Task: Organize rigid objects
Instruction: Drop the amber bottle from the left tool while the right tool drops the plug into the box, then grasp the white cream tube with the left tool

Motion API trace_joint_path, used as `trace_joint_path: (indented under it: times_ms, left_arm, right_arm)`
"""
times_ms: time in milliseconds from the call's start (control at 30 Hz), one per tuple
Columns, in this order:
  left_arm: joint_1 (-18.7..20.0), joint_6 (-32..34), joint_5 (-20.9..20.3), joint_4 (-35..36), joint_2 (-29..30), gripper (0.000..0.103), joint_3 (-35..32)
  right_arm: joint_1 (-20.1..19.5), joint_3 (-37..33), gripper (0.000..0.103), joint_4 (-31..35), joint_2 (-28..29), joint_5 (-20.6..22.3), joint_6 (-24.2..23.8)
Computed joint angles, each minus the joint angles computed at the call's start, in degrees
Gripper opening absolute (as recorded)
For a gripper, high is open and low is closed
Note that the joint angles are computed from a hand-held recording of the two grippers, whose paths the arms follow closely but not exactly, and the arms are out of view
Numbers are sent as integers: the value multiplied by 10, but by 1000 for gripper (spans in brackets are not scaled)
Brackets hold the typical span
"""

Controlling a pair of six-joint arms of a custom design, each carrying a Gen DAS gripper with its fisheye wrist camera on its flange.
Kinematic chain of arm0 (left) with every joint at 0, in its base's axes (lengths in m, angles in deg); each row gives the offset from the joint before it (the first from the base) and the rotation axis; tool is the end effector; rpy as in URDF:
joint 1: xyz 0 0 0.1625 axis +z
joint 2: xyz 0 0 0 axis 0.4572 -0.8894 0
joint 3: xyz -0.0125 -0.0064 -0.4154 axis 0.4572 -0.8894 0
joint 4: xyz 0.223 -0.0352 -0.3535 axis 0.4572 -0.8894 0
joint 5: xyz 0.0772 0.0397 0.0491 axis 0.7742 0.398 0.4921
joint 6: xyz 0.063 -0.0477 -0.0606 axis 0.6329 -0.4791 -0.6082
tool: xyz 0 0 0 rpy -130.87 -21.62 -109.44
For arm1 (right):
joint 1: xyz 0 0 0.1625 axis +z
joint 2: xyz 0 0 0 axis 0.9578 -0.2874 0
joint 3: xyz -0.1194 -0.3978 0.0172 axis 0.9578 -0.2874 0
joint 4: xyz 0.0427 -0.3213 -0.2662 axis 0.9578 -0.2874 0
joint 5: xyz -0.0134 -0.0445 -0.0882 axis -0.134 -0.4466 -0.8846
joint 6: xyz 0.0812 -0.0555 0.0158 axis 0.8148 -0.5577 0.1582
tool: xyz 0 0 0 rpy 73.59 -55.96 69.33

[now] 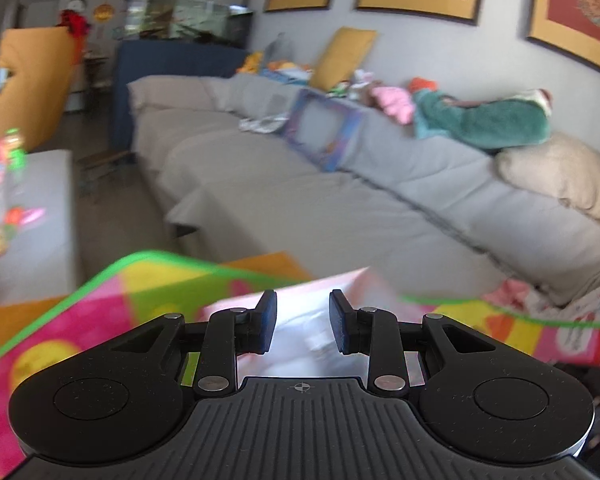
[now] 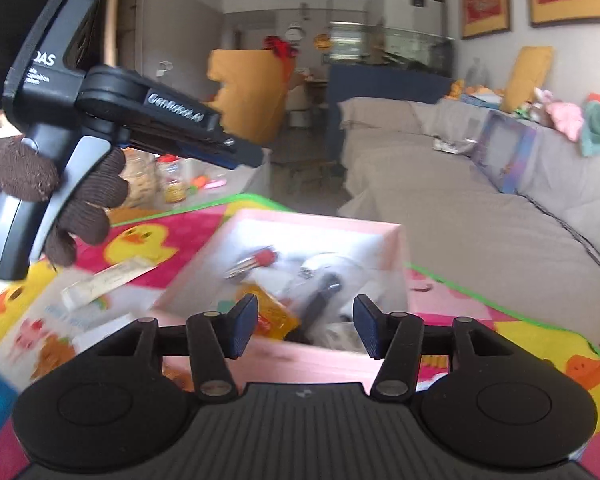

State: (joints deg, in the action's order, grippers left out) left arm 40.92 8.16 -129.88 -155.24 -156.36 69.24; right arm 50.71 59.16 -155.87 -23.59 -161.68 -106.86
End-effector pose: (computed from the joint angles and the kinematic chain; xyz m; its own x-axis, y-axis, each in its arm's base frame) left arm -0.1059 -0.6420 0.3196 -0.6296 0.6964 -0.3443 0.7660 0.4825 -0.4247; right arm 0.3609 -0.4370 0.0081 -0.6949 0.0166 0.7189 -0.6233 0.4846 -0.6137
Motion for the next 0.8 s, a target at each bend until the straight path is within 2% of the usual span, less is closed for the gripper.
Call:
trace_joint_path:
  times_ms: [100,200,300,367,467,567,800]
  left_arm:
    - [30,-10,27,-5,-26,32,3]
    - [56,-45,78,-23,-31,32,-4]
    - [78,-83,118,-39,-20,30,-22]
    - [90,-91,116,-26,-11,30,-38]
    - [93,-90,135,-30,1,30,-42]
    - [98,-85,115,0,1,30,-38]
    - [90,6,118,-9,-25,32,25]
  right_arm:
    - [9,12,64,27,2,42,1]
    - [12,9,67,80,6,84,12]
    - [15,-24,67,135,24,87,23]
    - [15,-39,67,161,32,90,39]
    - [12,-58,67,199,40,106,69]
    - [12,-74,67,221,51,116,74]
    - [4,-117,67,267,79,104,74]
